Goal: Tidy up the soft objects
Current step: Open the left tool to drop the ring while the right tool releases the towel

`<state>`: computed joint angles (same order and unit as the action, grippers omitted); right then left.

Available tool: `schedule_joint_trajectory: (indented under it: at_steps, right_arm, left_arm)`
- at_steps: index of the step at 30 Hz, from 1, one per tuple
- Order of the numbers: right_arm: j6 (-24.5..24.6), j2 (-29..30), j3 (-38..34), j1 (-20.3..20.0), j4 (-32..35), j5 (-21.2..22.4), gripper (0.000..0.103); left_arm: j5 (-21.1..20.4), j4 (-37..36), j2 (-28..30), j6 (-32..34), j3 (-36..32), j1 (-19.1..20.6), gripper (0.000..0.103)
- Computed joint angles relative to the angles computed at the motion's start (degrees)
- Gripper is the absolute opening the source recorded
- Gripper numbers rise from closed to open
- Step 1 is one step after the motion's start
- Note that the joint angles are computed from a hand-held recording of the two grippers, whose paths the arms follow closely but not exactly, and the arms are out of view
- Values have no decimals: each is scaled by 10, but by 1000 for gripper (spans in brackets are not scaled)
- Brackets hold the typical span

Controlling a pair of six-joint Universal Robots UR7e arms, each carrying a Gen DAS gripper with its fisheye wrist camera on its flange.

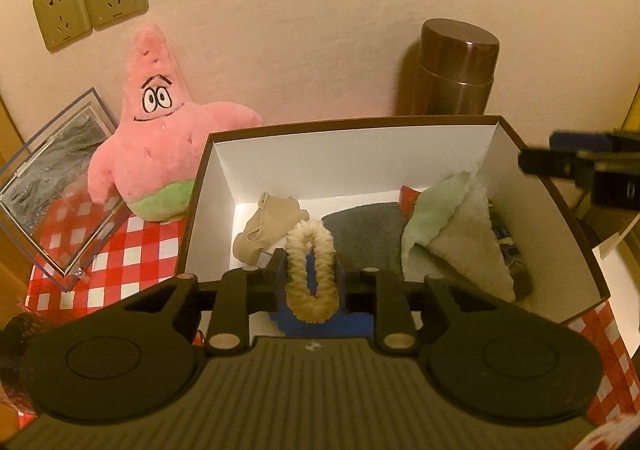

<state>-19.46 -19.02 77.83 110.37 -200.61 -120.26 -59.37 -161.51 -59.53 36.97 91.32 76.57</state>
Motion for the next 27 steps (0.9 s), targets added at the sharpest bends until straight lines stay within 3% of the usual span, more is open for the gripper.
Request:
schedule_joint_trajectory:
  at_steps: [14,18,27]
  right_arm:
    - [39,-11,23,-5,19,-21,71]
    - [38,-12,28,-4,20,-23,73]
    - [42,-17,39,-1,18,-29,75]
  left_arm:
    - [1,-15,9,3,-6,-1,47]
    - [1,-28,7,8,-3,-2,59]
    - [5,-32,-4,4,7,-7,62]
